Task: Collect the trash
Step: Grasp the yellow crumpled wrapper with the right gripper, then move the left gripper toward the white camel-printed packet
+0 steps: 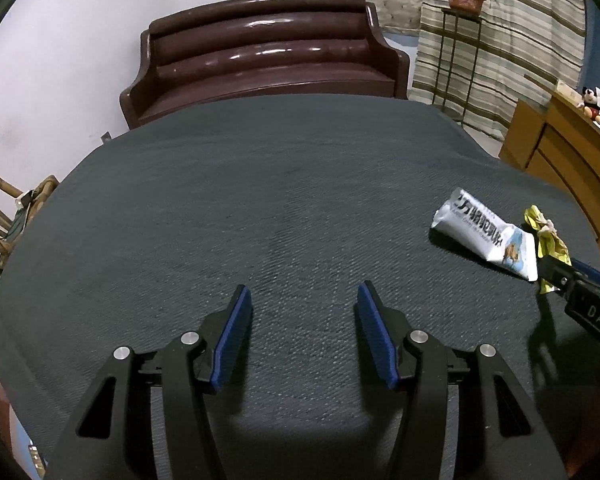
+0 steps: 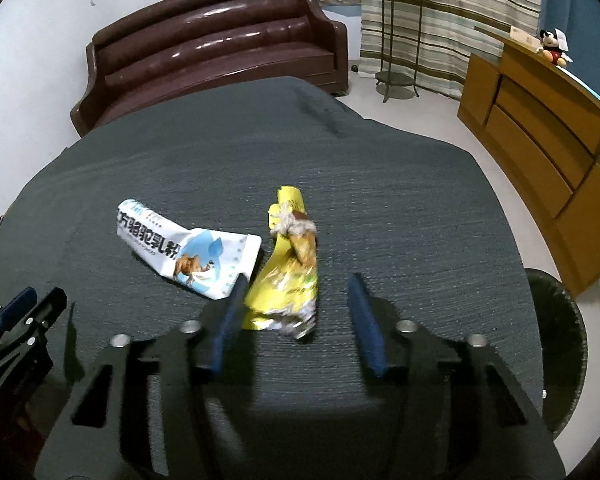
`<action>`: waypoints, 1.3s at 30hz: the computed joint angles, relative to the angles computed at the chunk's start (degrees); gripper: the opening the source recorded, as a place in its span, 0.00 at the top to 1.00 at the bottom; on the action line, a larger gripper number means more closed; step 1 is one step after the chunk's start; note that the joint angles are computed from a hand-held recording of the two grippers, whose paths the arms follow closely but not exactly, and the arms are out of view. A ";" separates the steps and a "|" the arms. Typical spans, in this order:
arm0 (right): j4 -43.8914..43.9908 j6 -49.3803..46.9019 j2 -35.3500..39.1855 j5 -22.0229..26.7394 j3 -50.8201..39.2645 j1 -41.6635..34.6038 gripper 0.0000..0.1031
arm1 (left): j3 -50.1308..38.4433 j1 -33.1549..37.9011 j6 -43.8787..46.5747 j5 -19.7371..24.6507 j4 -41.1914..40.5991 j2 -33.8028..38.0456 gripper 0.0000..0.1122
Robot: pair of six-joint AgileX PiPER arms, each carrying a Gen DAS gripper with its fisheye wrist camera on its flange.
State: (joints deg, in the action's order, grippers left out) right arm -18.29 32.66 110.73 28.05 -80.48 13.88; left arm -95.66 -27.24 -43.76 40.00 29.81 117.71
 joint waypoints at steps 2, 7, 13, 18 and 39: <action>0.18 -0.75 -0.06 -0.11 -0.05 -0.30 0.61 | -0.53 -0.16 0.55 0.00 -0.57 0.33 0.51; 2.84 -4.37 -0.12 -0.43 -0.17 -1.25 0.70 | -2.15 -1.06 2.79 0.15 -2.28 1.14 0.50; 4.86 -7.93 -1.08 -2.03 1.00 -2.26 0.72 | -5.64 -2.02 5.71 1.21 -5.45 2.94 0.48; 7.62 -11.23 -1.46 -3.53 2.08 -3.14 0.72 | -8.75 -3.14 7.10 2.42 -5.79 4.87 0.48; 16.42 -20.56 -3.49 -6.68 4.80 -7.74 0.72 | -25.34 -4.52 13.68 10.32 -10.46 14.23 0.48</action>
